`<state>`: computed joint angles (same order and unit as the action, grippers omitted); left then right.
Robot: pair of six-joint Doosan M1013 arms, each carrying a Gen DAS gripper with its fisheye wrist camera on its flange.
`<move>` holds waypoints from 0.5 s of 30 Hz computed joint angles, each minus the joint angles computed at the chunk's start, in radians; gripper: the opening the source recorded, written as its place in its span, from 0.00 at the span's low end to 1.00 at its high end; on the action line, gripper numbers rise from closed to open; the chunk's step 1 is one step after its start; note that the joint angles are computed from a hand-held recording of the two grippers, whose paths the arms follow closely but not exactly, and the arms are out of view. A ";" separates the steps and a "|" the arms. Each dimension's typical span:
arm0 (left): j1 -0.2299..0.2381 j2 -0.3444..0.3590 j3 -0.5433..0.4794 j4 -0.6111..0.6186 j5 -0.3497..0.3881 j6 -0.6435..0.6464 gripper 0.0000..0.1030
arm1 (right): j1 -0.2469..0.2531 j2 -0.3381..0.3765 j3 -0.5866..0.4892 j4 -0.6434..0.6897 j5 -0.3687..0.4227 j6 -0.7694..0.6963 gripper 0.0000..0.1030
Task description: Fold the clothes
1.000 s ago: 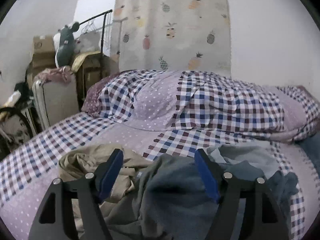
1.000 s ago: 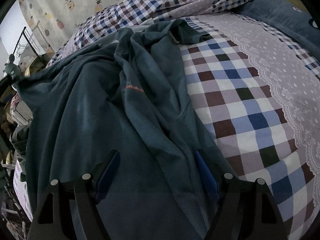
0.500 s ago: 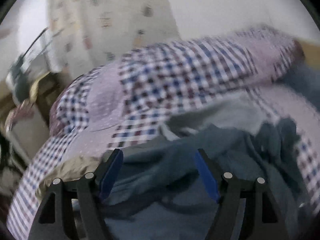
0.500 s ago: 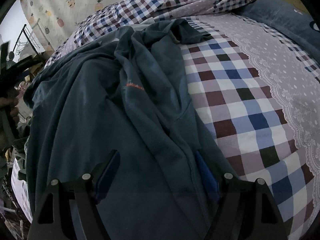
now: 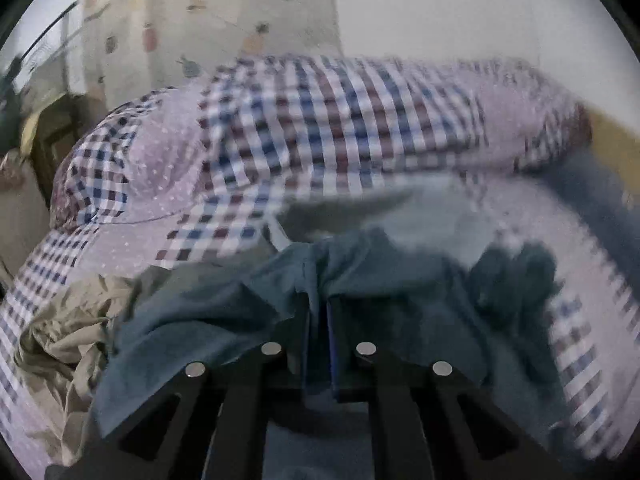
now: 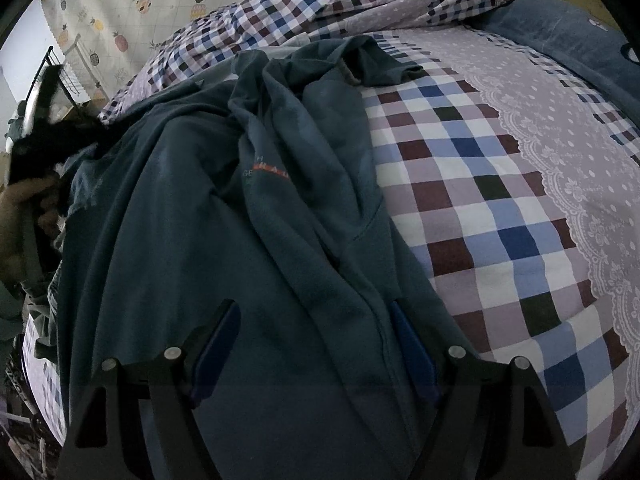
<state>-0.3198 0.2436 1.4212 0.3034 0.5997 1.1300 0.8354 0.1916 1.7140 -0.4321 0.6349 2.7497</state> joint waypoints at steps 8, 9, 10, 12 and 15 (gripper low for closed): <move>0.109 -0.138 0.115 0.224 -0.187 -0.518 0.05 | -0.003 -0.002 0.001 0.004 -0.005 -0.004 0.78; 0.129 -0.151 0.129 0.264 -0.191 -0.587 0.05 | -0.003 -0.003 0.002 0.005 -0.005 -0.005 0.78; 0.152 -0.162 0.142 0.276 -0.187 -0.628 0.05 | -0.002 -0.003 0.001 0.004 -0.005 -0.004 0.78; 0.200 -0.181 0.164 0.276 -0.169 -0.687 0.04 | -0.003 -0.002 0.001 0.005 -0.006 -0.004 0.78; 0.271 -0.203 0.203 0.275 -0.150 -0.774 0.05 | -0.003 -0.001 0.000 0.004 -0.005 -0.006 0.78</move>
<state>-0.0486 0.0404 1.6237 0.5785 0.4494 0.3561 0.8327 0.1904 1.7136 -0.4282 0.6300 2.7437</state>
